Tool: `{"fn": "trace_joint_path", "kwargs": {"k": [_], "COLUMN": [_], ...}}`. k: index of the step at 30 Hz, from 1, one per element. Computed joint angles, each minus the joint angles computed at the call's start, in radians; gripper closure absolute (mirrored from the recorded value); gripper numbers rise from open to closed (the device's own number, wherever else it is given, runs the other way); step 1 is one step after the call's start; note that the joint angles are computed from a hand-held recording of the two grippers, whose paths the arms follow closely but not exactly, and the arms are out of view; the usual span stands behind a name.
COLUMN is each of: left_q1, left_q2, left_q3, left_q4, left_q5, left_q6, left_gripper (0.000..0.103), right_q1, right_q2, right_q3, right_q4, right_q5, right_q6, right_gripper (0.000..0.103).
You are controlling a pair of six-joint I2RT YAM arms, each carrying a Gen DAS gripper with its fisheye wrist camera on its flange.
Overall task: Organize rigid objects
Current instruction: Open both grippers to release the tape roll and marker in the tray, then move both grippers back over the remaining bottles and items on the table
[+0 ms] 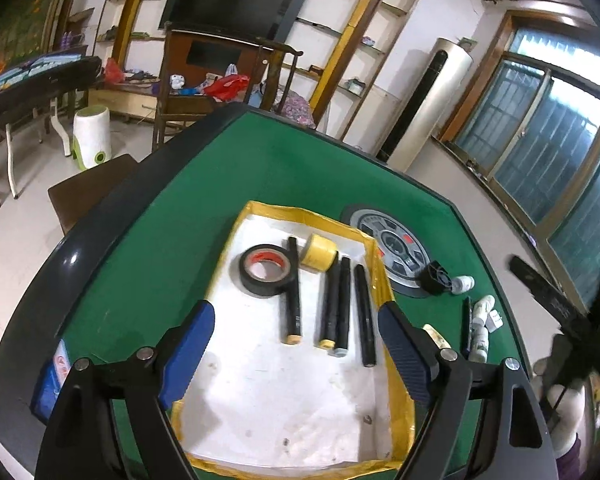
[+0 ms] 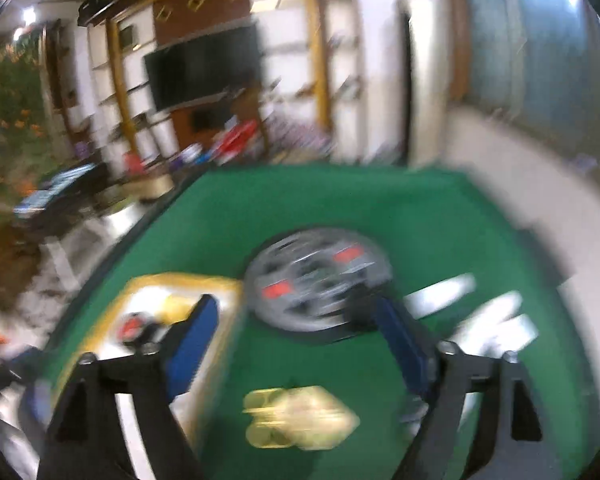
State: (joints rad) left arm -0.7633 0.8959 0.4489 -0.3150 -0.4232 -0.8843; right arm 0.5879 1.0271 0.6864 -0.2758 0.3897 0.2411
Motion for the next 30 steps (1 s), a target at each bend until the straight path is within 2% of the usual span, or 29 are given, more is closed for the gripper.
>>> {"fn": "trace_joint_path", "kwargs": {"k": [2, 3, 5, 9, 12, 16, 18, 19, 21, 24, 30], "left_q1": [-0.058, -0.085, -0.128, -0.193, -0.237, -0.282, -0.296, -0.296, -0.284, -0.230, -0.138], "left_q2": [0.056, 0.081, 0.150, 0.309, 0.456, 0.630, 0.719, 0.768, 0.830, 0.944, 1.148], "left_q3": [0.033, 0.048, 0.090, 0.193, 0.304, 0.456, 0.539, 0.589, 0.667, 0.832, 1.102], "left_q4": [0.009, 0.017, 0.036, 0.065, 0.059, 0.036, 0.026, 0.026, 0.015, -0.052, -0.173], "left_q5": [-0.043, -0.054, -0.062, -0.041, -0.022, 0.009, 0.033, 0.053, 0.074, 0.106, 0.176], "left_q6": [-0.015, -0.020, -0.023, -0.021, -0.012, 0.017, 0.050, 0.077, 0.110, 0.155, 0.152], "left_gripper": [0.016, 0.016, 0.016, 0.016, 0.016, 0.016, 0.016, 0.016, 0.016, 0.016, 0.016], "right_q1": [-0.039, -0.089, -0.265, -0.673, -0.844, -0.971, -1.008, -1.024, -1.085, -1.115, -1.164], "right_q2": [-0.141, -0.190, -0.238, -0.126, 0.006, 0.173, 0.245, 0.285, 0.316, 0.339, 0.405], "right_q3": [-0.106, -0.147, -0.200, -0.223, -0.241, -0.234, -0.231, -0.210, -0.190, -0.182, -0.136], "right_q4": [0.044, 0.068, 0.087, 0.151, 0.280, 0.416, 0.476, 0.465, 0.455, 0.453, 0.412], "right_q5": [0.093, 0.079, -0.041, -0.366, -0.479, -0.566, -0.571, -0.588, -0.687, -0.736, -0.832], "right_q6": [-0.080, -0.118, -0.174, -0.201, -0.187, -0.187, -0.185, -0.174, -0.142, -0.138, -0.129], "right_gripper": [0.000, 0.000, 0.000, 0.000, 0.000, 0.000, 0.000, 0.000, 0.000, 0.000, 0.000]}}
